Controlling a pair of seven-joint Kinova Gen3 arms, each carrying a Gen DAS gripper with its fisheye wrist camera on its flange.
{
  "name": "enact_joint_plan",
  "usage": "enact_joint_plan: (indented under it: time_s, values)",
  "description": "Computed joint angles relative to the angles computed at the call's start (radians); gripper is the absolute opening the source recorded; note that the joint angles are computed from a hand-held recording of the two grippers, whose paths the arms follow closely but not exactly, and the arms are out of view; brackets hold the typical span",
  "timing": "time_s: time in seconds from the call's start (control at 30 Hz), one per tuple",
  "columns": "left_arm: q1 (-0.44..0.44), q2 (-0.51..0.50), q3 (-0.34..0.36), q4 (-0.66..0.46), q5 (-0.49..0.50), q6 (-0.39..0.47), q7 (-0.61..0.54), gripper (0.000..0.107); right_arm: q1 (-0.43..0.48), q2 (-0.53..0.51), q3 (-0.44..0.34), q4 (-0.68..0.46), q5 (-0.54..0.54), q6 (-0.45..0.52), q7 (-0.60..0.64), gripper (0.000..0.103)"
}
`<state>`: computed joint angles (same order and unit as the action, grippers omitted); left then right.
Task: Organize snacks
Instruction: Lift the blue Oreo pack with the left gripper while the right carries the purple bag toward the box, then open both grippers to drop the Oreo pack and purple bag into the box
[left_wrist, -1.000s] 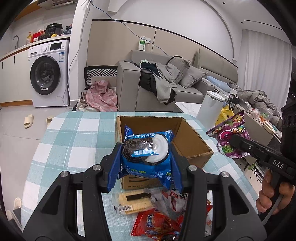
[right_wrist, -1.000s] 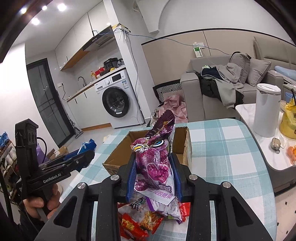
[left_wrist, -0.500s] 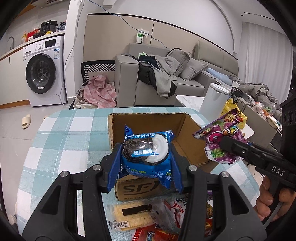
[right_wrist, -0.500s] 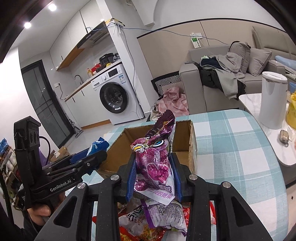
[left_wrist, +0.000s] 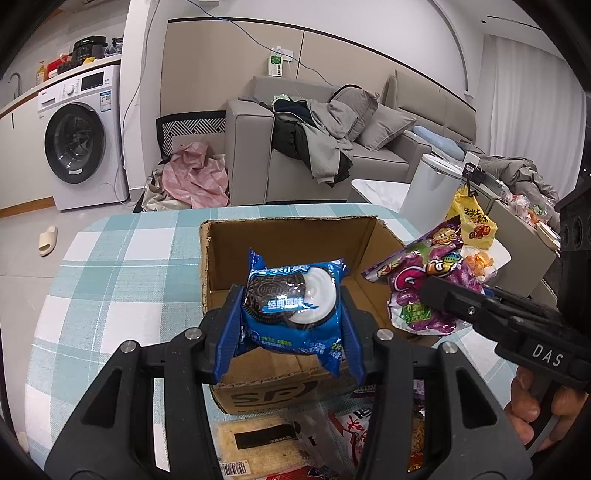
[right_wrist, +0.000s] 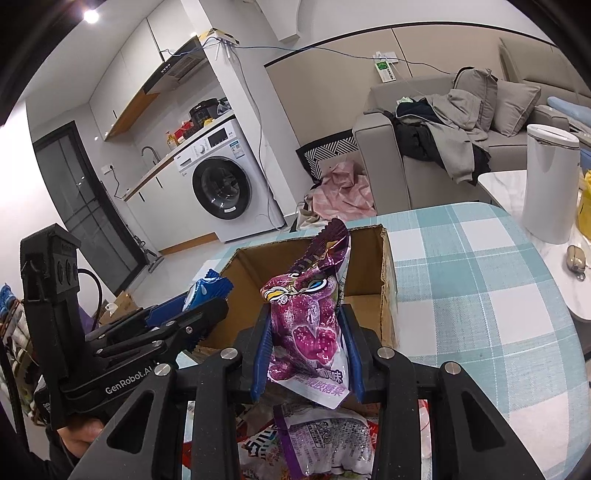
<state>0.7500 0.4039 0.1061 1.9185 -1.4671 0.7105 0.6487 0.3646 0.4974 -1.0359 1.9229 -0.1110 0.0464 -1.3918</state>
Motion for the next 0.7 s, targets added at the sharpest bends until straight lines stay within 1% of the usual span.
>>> enact_joint_plan:
  time_s: [0.4, 0.53, 0.67, 0.7]
  values:
    - [-0.023, 0.031, -0.025, -0.028, 0.021, -0.056, -0.04, 0.046, -0.115, -0.001, 0.119, -0.033, -0.015, 0.006, -0.016, 0.035]
    - [-0.027, 0.041, -0.035, -0.042, 0.052, -0.074, -0.074, 0.046, -0.128, -0.01, 0.132, -0.028, -0.009, -0.009, -0.026, 0.035]
    - [-0.01, 0.036, -0.052, -0.038, 0.06, -0.078, -0.072, 0.047, -0.113, -0.025, 0.123, -0.012, 0.006, -0.02, -0.038, 0.04]
    - [-0.006, 0.032, -0.051, -0.038, 0.067, -0.074, -0.079, 0.049, -0.109, -0.032, 0.122, -0.006, 0.012, -0.025, -0.041, 0.044]
